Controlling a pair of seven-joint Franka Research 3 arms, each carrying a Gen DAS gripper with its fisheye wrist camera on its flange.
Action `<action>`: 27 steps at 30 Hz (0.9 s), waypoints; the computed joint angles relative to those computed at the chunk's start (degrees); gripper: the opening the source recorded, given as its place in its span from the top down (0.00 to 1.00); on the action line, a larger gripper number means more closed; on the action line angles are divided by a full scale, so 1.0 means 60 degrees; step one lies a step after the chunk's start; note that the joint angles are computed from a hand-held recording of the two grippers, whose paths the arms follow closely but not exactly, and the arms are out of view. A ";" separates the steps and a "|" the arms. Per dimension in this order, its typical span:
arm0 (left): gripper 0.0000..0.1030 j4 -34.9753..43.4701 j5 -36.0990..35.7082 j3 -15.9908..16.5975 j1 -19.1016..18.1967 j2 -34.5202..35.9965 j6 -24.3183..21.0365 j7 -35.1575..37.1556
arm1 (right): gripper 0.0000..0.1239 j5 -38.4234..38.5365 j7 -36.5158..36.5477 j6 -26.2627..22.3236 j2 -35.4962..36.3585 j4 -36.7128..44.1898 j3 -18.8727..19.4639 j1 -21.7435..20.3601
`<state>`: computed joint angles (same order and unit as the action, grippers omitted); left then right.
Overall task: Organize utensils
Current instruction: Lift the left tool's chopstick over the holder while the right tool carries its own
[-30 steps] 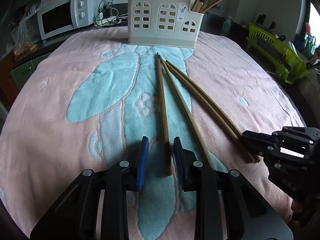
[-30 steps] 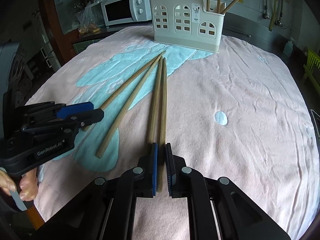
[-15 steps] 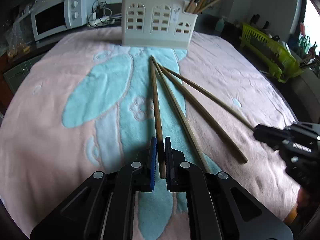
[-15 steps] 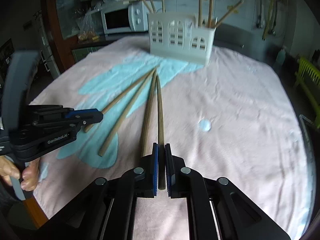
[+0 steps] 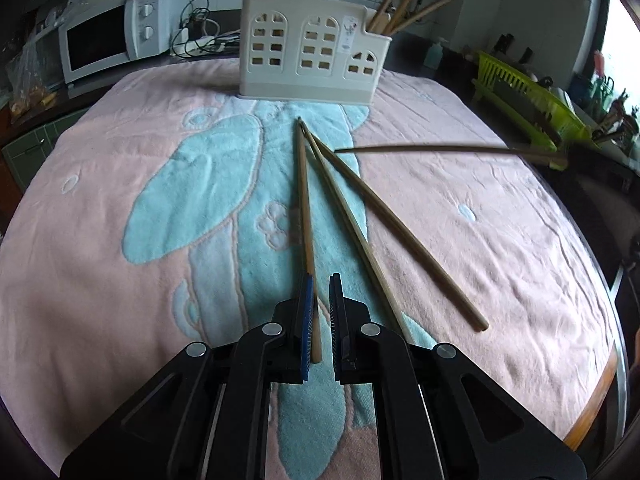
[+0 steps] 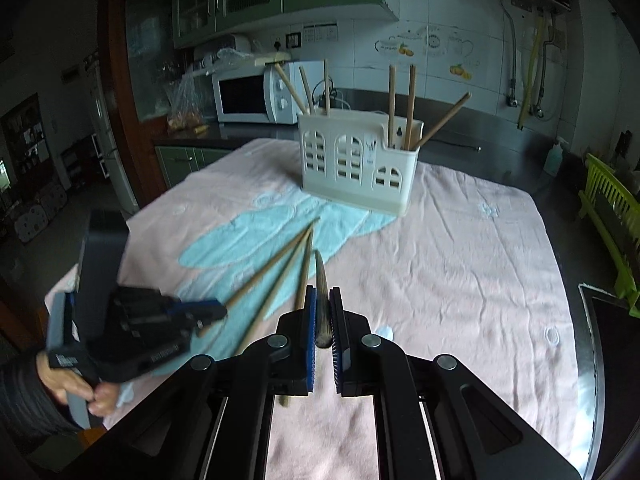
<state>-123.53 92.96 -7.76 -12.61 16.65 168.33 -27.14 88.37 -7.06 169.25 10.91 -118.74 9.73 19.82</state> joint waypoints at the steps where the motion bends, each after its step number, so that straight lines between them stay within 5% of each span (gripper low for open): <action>1: 0.93 -0.0004 0.0070 0.0002 -0.0034 -0.0017 -0.0104 -0.0069 | 0.95 0.0061 -0.0060 0.0013 -0.0052 -0.0009 0.0008 -0.0003; 11: 0.82 0.0102 -0.0249 0.0094 -0.0016 0.0186 -0.0073 -0.0051 | 0.95 0.0106 -0.0003 -0.0189 0.0012 0.0438 -0.0028 0.0022; 27: 0.94 -0.0065 -0.0121 0.0225 -0.0128 -0.0395 -0.0238 0.0261 | 0.95 -0.0116 0.0286 -0.0161 0.0297 0.0942 0.0147 -0.0035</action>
